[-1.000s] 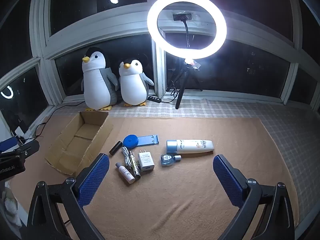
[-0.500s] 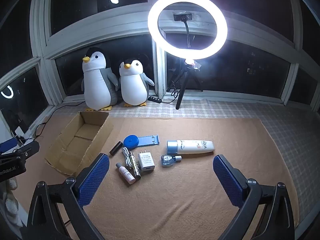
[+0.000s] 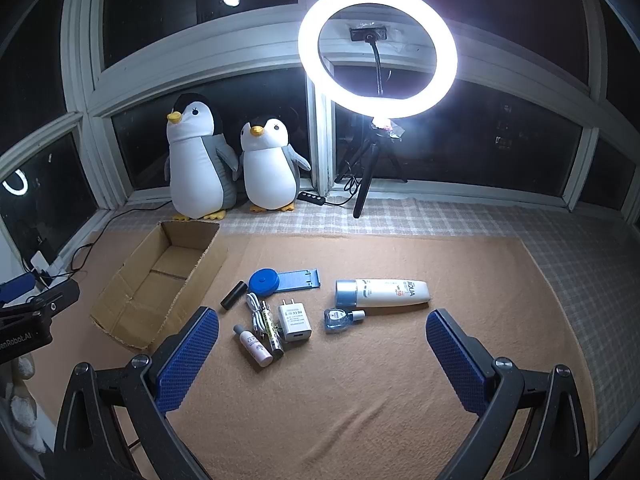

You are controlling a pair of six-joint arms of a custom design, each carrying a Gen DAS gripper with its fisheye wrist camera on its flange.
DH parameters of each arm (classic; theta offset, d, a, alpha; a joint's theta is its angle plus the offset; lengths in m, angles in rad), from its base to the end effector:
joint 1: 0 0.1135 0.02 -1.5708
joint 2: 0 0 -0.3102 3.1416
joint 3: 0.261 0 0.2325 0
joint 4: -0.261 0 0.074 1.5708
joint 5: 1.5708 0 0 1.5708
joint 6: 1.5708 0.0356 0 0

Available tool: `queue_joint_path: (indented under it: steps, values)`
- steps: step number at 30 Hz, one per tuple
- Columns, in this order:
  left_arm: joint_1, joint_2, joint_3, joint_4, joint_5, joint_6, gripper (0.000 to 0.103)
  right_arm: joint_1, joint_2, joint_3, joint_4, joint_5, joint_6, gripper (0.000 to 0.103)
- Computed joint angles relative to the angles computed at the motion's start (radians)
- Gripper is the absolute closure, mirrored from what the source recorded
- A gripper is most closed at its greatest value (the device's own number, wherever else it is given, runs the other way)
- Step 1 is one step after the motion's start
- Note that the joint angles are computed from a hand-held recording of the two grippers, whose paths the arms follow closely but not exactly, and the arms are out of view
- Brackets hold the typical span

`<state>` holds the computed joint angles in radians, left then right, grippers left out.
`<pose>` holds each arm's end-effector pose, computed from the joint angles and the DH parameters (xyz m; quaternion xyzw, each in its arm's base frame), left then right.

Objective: Organize rigid objects

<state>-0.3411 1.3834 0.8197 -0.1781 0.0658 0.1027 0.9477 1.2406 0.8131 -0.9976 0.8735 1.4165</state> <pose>0.2488 -0.0908 0.2750 0.2143 0.8895 -0.0778 0.3961 0.1171 0.1163 0.2726 0.2399 0.8719 -0.0989 0.4154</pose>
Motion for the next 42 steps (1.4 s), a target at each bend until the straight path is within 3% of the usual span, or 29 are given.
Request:
queue_joint_path:
  steps: [42]
  values:
    - [-0.007, 0.002, 0.004, -0.004, -0.003, -0.007, 0.001, 0.007, 0.012, -0.009, 0.013, -0.006, 0.008, 0.0]
